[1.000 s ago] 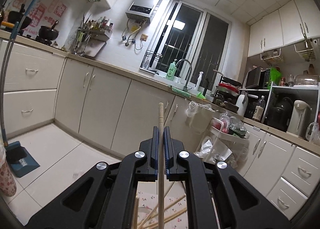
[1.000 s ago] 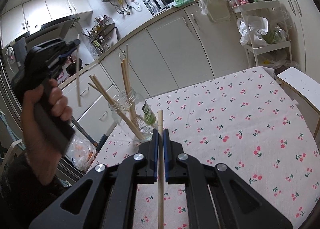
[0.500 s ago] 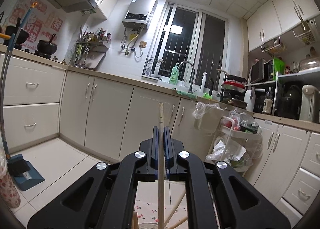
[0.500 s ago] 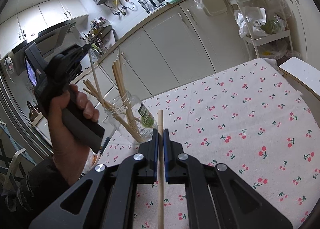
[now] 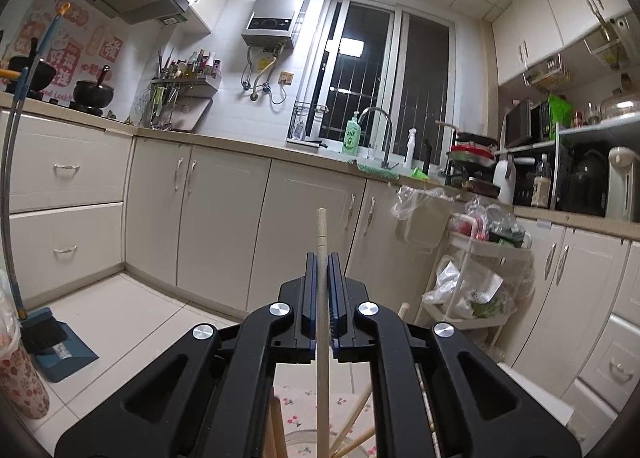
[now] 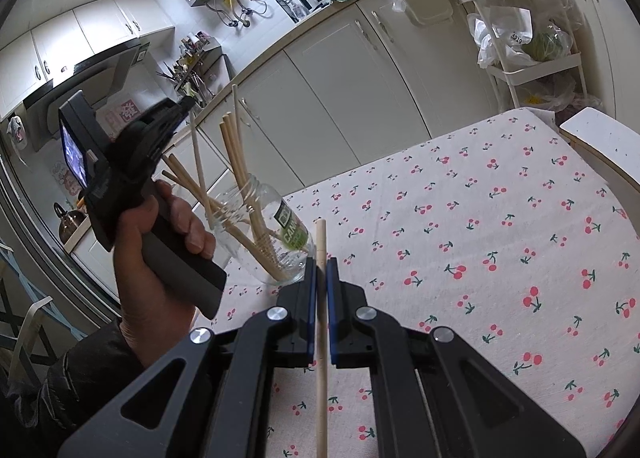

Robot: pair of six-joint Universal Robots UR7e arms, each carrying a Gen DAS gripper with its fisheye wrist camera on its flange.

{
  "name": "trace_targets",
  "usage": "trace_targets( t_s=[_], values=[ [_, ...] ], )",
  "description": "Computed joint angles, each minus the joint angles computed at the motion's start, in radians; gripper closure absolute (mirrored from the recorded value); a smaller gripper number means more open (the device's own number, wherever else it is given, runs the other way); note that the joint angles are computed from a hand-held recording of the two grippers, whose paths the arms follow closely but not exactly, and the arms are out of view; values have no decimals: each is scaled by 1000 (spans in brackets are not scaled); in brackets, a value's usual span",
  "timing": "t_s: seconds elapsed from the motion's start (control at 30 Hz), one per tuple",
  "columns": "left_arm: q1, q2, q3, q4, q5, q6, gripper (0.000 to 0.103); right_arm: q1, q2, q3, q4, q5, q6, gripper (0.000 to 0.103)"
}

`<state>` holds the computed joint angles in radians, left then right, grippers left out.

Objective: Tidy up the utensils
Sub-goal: 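Lower the left tool's stick into the jar and open the left tool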

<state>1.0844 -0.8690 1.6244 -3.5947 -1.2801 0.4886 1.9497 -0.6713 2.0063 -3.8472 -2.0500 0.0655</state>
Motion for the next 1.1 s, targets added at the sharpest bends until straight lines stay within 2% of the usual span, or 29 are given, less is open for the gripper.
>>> trace_targets(
  t_s=[0.47,0.7,0.9,1.1],
  values=[
    [5,-73,126,7,33,108,98,7,-1,-1,-21,11,-7,97],
    [7,-140,183,72,51,143,97,19,-2,-18,-36,26,-20,97],
    [8,-185,193,134,53,138,91,39,1,-68,-38,33,-50,97],
    [24,-235,191,179,46,92,81,50,20,-147,-41,61,-76,97]
  ],
)
